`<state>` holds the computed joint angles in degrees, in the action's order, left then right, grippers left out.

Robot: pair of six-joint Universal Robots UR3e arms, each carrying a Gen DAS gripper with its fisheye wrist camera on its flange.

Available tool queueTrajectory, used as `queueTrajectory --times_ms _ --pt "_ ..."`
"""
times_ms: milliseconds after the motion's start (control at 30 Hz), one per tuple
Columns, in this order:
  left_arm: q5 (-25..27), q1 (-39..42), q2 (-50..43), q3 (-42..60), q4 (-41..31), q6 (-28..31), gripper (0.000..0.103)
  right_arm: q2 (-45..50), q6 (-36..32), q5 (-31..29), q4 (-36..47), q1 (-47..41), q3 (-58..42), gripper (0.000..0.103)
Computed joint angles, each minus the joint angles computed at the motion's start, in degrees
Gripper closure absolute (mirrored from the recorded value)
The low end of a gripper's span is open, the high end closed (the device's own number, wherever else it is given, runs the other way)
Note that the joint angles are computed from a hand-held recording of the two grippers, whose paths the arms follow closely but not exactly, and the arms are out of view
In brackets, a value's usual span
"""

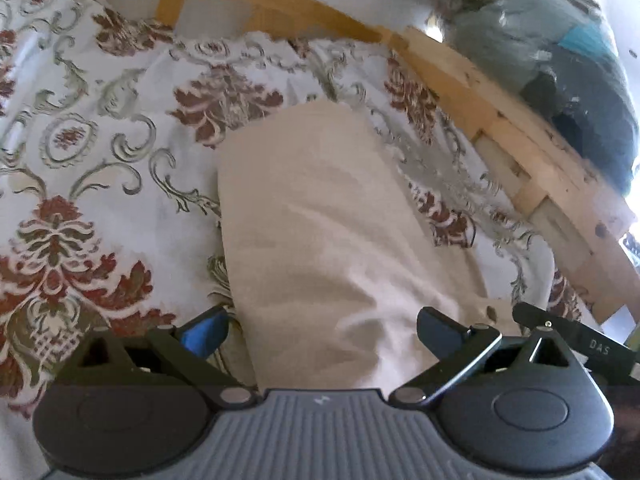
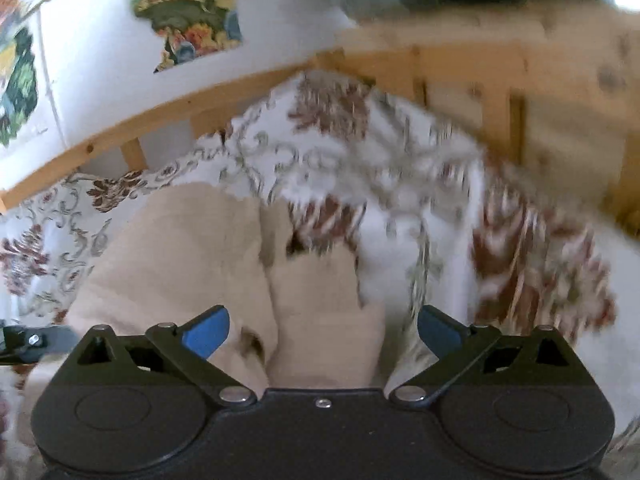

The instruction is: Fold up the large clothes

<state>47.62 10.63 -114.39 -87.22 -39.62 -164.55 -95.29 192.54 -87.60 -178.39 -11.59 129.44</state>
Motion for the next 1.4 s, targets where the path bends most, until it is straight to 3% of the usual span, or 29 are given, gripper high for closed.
queueTrajectory --times_ms 100,167,333,433,500,567,700,833,1033,1167,1267,1333,1400 --pt "-0.7 -0.6 -4.7 9.3 -10.3 3.4 0.001 3.9 1.6 10.1 -6.1 -6.7 3.8 0.007" --pt "-1.8 -0.3 -6.5 12.2 -12.3 4.4 0.001 7.1 4.0 19.7 -8.5 -11.3 4.5 0.013" --pt "-1.4 -0.7 -11.4 19.1 -16.8 5.5 0.0 13.6 1.4 15.6 -15.9 -7.5 0.7 0.006" --pt "-2.4 -0.7 -15.5 25.1 -23.7 4.3 0.0 17.6 2.9 19.2 -13.5 -9.0 -1.7 0.005" --pt "-3.1 -0.5 -15.4 23.8 -22.4 3.2 0.0 18.8 2.0 19.6 -14.7 -8.4 -1.6 0.006" --pt "-2.6 -0.9 -14.5 22.4 -20.9 4.1 0.013 18.5 0.0 19.4 -13.6 -7.6 -1.8 0.013" --pt "1.6 -3.2 -11.8 20.8 -17.6 2.6 0.021 17.7 -0.7 19.1 -13.7 -6.7 -1.0 0.038" --pt "4.1 -4.1 -6.8 13.7 -9.5 3.3 0.037 16.7 -1.6 19.7 -11.2 -5.6 -1.8 0.062" --pt "2.3 -1.2 0.6 7.2 -6.3 11.2 0.048 17.6 -0.1 29.6 -15.2 -7.2 -0.8 0.069" --pt "1.5 1.7 3.8 3.8 -0.7 13.9 0.048 20.3 -0.2 24.7 -17.1 0.7 -7.0 0.07" --pt "0.6 4.2 2.2 6.9 0.0 13.7 0.047 25.5 0.2 18.5 -17.8 7.8 -16.3 0.07" --pt "3.8 4.0 -1.3 11.9 -0.9 12.4 0.043 30.0 3.9 15.5 -18.6 10.7 -22.6 0.07" --pt "10.8 2.0 -6.3 18.0 -3.3 10.4 0.038 35.1 7.3 10.9 -15.0 13.8 -30.0 0.068"
